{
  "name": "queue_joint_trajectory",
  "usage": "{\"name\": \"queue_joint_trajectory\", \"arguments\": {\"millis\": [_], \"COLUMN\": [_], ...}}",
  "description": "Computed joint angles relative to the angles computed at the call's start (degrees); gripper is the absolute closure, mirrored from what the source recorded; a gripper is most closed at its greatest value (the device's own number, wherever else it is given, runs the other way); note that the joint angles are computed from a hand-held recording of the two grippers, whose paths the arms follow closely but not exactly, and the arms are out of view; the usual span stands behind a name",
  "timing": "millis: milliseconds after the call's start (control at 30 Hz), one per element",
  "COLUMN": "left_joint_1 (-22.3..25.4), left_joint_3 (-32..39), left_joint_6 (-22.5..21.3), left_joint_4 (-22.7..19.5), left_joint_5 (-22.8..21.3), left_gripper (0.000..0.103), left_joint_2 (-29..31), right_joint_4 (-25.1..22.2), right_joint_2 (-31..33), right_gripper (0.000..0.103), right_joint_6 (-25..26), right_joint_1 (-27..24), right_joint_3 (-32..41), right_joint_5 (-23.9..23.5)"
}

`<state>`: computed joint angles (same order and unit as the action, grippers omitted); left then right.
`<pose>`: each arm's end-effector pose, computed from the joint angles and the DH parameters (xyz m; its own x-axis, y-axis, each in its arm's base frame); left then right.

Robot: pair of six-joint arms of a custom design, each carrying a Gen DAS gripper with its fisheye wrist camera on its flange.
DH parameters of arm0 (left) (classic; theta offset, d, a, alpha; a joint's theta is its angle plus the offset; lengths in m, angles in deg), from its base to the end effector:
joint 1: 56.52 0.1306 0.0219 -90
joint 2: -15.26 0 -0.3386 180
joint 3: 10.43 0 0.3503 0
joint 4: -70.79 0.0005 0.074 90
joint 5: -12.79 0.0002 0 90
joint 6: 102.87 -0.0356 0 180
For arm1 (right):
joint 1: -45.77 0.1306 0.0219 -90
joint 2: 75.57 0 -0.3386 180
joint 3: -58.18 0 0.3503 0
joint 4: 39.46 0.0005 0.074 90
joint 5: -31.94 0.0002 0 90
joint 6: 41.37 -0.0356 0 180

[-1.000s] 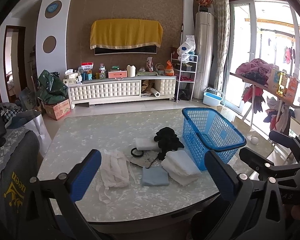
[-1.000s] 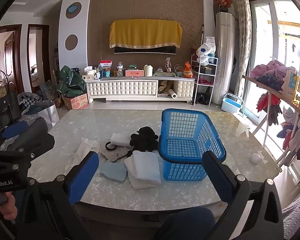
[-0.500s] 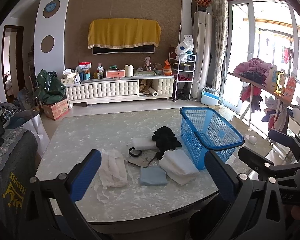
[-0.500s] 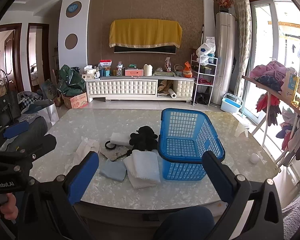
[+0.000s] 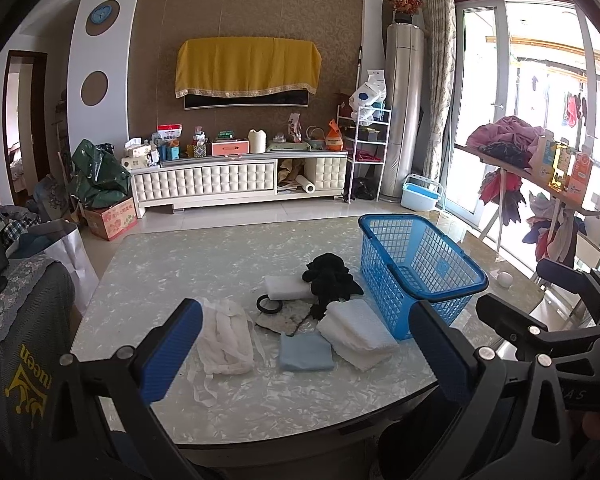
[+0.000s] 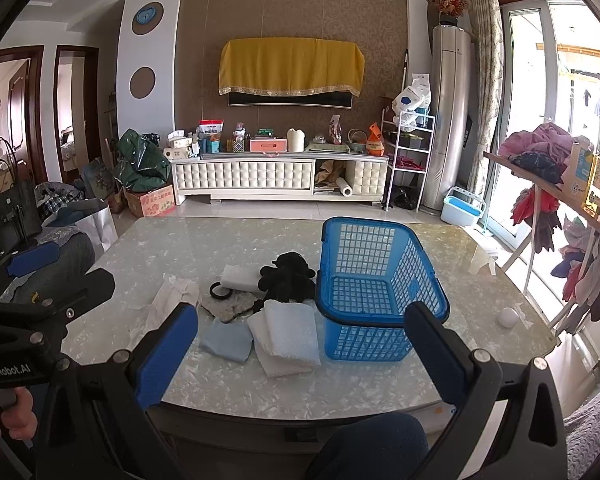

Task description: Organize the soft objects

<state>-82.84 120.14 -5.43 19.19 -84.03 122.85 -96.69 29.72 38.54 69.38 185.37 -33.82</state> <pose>0.4880 -0.2372 0.5376 -0.4706 0.0894 -0.8778 0.2883 0.9558 -0.0573 0.4852 0.1956 0.5261 -0.5319 -0.0581 -0.8448 0.0354 0.9952 -0.0908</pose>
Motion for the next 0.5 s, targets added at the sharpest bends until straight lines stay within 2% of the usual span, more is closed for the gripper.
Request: {"name": "queue_joint_trajectory", "arguments": {"millis": [267, 333, 500], "left_joint_1": [0.2, 0.4, 0.7], "left_joint_3": [0.9, 2.4, 10.4], "left_joint_6": [-0.3, -0.7, -2.9], "left_joint_4": [-0.3, -0.7, -4.9], "left_joint_5": [1.1, 2.5, 3.2], "left_gripper": [0.000, 0.000, 0.000], "left_joint_2": [0.6, 1.5, 6.0], "right_joint_4": [-1.1, -2.2, -2.2], "right_joint_2": [0.8, 1.6, 3.1], "right_gripper": [0.000, 0.000, 0.000], "right_joint_6": [-0.6, -0.8, 1.4], "right_joint_1": [-0.6, -1.2, -1.4], "right_joint_3": [1.3, 2.7, 5.9], "right_joint_5": [-0.7, -1.4, 2.4]}}
